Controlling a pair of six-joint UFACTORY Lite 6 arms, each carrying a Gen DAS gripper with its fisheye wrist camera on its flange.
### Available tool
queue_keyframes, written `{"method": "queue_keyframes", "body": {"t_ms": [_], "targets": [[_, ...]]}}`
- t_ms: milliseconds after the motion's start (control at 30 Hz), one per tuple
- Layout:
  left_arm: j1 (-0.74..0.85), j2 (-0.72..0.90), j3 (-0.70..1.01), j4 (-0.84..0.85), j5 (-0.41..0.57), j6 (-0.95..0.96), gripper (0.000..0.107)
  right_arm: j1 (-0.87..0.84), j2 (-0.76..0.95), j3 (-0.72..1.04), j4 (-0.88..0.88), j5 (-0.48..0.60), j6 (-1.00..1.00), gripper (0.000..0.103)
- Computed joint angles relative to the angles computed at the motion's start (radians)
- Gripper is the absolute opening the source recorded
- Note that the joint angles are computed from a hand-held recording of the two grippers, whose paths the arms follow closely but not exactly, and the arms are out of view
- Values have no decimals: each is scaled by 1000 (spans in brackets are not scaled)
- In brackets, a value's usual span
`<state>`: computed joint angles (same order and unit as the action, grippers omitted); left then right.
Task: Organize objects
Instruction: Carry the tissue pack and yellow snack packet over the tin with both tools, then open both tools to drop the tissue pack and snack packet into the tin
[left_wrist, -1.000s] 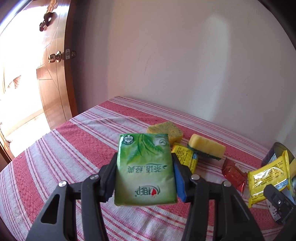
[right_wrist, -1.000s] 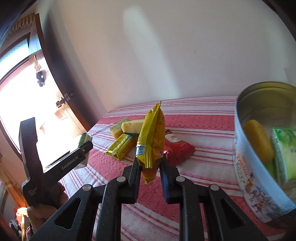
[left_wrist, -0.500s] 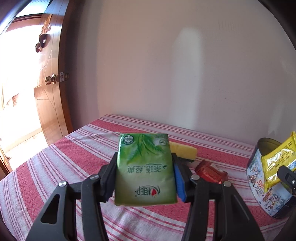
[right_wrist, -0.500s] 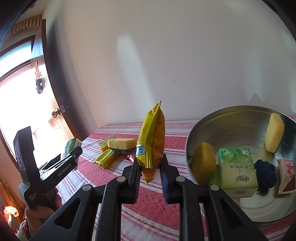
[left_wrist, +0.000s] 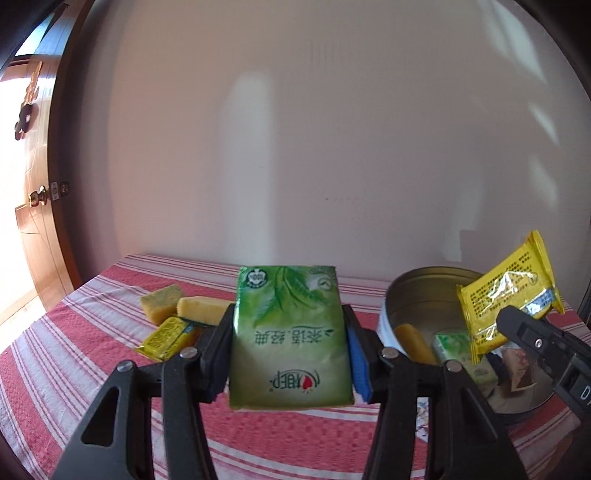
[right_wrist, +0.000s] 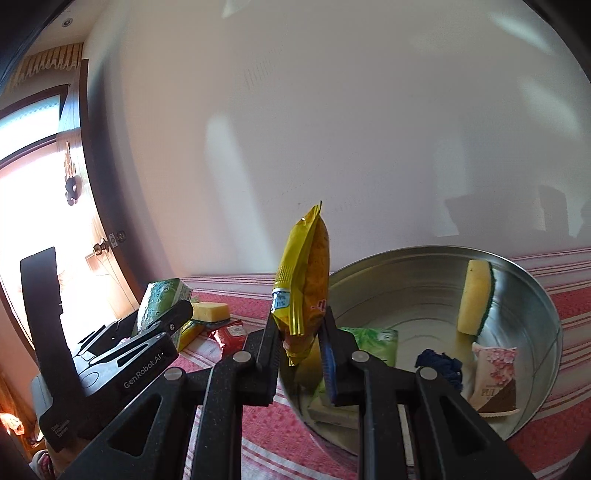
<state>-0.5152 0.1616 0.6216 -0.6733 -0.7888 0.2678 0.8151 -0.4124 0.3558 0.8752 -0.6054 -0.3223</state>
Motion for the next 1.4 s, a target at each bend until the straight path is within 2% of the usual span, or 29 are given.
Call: {"method": "queue_keyframes", "body": {"t_ms": [367, 500, 600, 733, 867, 933, 1133, 1400], "targets": [[-202, 159, 247, -193, 31, 175, 53, -236, -261, -136, 10, 120, -150, 21], [-235, 242, 346, -225, 46, 214, 53, -353, -316, -160, -76, 191, -113, 21], [-249, 295, 419, -256, 62, 247, 53, -391, -324, -167, -71, 193, -152, 21], [-259, 356, 507, -299, 97, 296, 53, -310, -216, -112, 81, 83, -274, 21], [-265, 397, 544, -310, 115, 310, 53, -321, -141, -80, 94, 60, -276, 21], [-271, 418, 563, -340, 119, 345, 53, -266, -55, -21, 155, 16, -298, 21], [-265, 443, 587, -375, 136, 390, 53, -230, 105, 68, 222, -19, -337, 21], [-270, 448, 597, -411, 145, 428, 53, -192, 181, 101, 261, -38, -357, 21]]}}
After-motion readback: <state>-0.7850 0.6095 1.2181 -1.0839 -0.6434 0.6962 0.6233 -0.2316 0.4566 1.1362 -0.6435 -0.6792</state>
